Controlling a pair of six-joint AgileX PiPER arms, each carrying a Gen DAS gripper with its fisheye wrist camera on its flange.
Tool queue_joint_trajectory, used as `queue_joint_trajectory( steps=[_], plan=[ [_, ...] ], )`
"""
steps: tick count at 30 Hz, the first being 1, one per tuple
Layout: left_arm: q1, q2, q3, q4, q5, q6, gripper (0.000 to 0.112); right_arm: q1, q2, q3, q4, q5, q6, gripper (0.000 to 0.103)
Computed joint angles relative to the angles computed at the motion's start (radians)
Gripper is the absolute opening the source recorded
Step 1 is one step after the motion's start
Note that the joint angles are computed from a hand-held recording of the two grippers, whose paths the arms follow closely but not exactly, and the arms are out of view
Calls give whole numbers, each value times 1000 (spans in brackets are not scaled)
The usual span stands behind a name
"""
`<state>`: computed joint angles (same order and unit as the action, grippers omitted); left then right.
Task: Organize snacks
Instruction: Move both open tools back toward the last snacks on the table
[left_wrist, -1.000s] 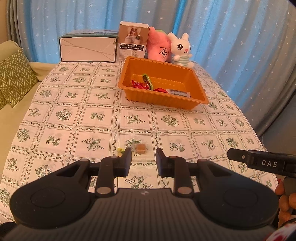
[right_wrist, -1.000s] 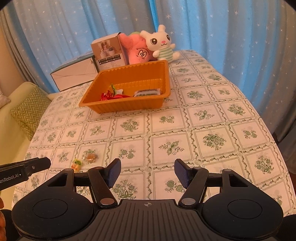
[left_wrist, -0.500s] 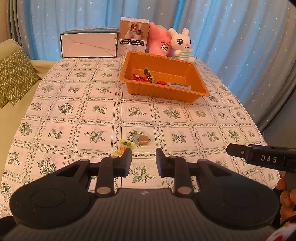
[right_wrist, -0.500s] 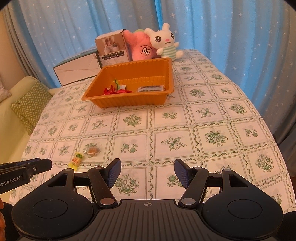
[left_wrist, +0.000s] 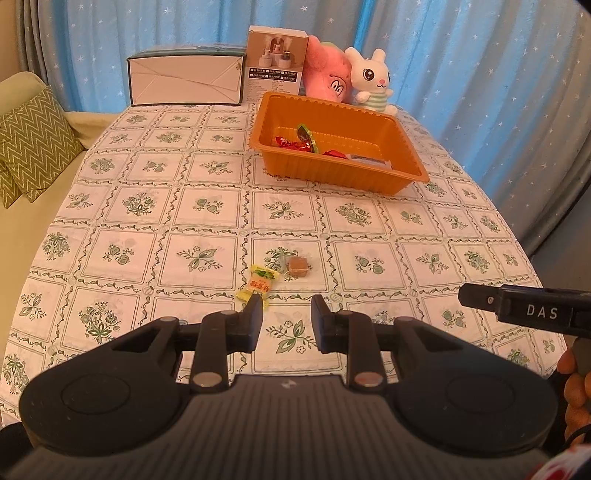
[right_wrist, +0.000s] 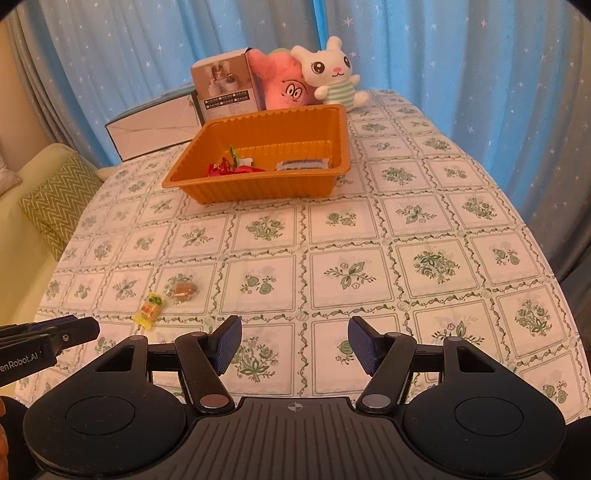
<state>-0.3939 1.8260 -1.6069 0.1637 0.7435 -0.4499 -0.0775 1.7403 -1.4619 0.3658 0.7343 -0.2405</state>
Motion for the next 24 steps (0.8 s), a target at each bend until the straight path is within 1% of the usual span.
queue_joint_trajectory(
  steps=[7, 13, 21, 23, 24],
  plan=[
    [15, -7, 33, 16, -8, -17, 25, 6, 8, 6, 1, -6, -5, 64],
    [33, 11, 32, 11, -13, -4, 25, 16, 24, 2, 9, -12, -15, 64],
    [67, 66, 9, -54, -33, 89, 25, 25, 70, -20, 0, -9, -11, 64],
    [73, 85, -3, -63, -41, 107, 27, 28, 86, -30, -3, -9, -8, 64],
    [77, 95, -10, -69, -44, 117, 30, 29, 94, -36, -3, -9, -8, 64]
  ],
)
